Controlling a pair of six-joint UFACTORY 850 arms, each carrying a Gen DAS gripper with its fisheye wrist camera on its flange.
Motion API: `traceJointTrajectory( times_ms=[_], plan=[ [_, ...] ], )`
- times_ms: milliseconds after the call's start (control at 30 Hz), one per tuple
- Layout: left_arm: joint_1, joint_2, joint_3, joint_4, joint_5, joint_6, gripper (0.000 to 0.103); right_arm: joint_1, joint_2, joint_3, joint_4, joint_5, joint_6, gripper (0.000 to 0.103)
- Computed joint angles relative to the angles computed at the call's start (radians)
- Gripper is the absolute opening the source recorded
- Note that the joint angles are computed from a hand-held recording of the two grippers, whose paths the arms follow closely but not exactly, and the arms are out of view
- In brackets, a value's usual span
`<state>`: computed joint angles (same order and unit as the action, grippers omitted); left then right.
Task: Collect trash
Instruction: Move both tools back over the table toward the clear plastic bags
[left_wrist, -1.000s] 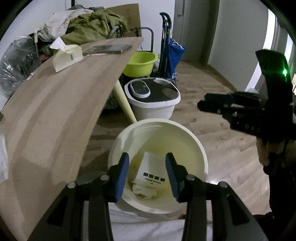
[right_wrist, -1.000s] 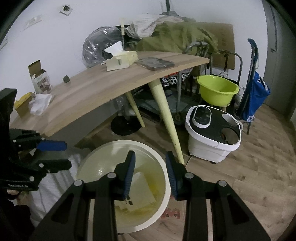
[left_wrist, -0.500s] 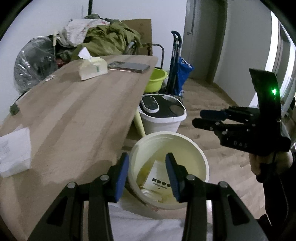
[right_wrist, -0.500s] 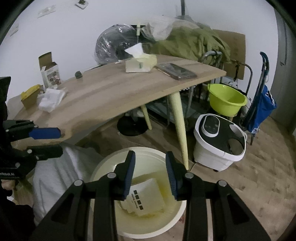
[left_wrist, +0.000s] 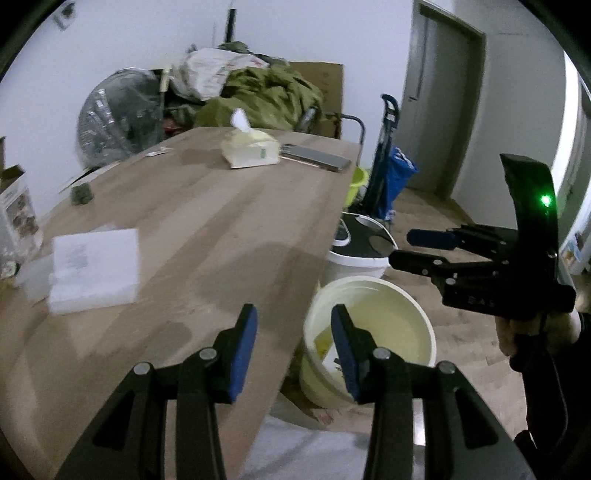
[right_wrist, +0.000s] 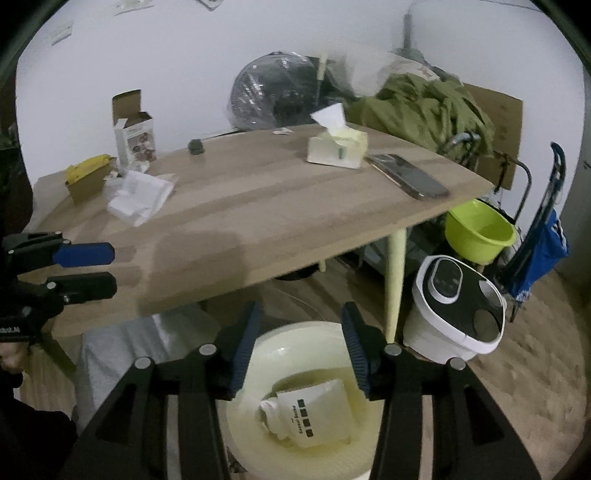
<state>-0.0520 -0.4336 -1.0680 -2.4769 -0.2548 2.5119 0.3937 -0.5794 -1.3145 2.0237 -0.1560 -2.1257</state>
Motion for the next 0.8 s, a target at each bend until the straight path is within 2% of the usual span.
traceJointTrajectory(
  times_ms=[167,300,667,733,800],
  plan=[
    [0.032,0.04,0.049,-0.156,-0.014,0.12,0.042,0.026,-0.015,-0.034,-0.111,-0.011,0.089,0.053],
    [0.055,0.068,0.085,-0.284,-0.021,0.222,0.043,0.049,-0.032,-0.066,-0.215,-0.021,0.176,0.053],
    [0.122,0.129,0.161,-0.509,-0.045,0.384,0.045,0.112,-0.107,-0.185,-0.507,-0.077,0.406,0.053],
    [0.133,0.138,0.172,-0.545,-0.046,0.411,0.045,0.122,-0.126,-0.214,-0.558,-0.087,0.452,0.056],
    [0.144,0.146,0.183,-0.571,-0.047,0.427,0.046,0.132,-0.147,-0.247,-0.596,-0.099,0.483,0.063]
  ],
)
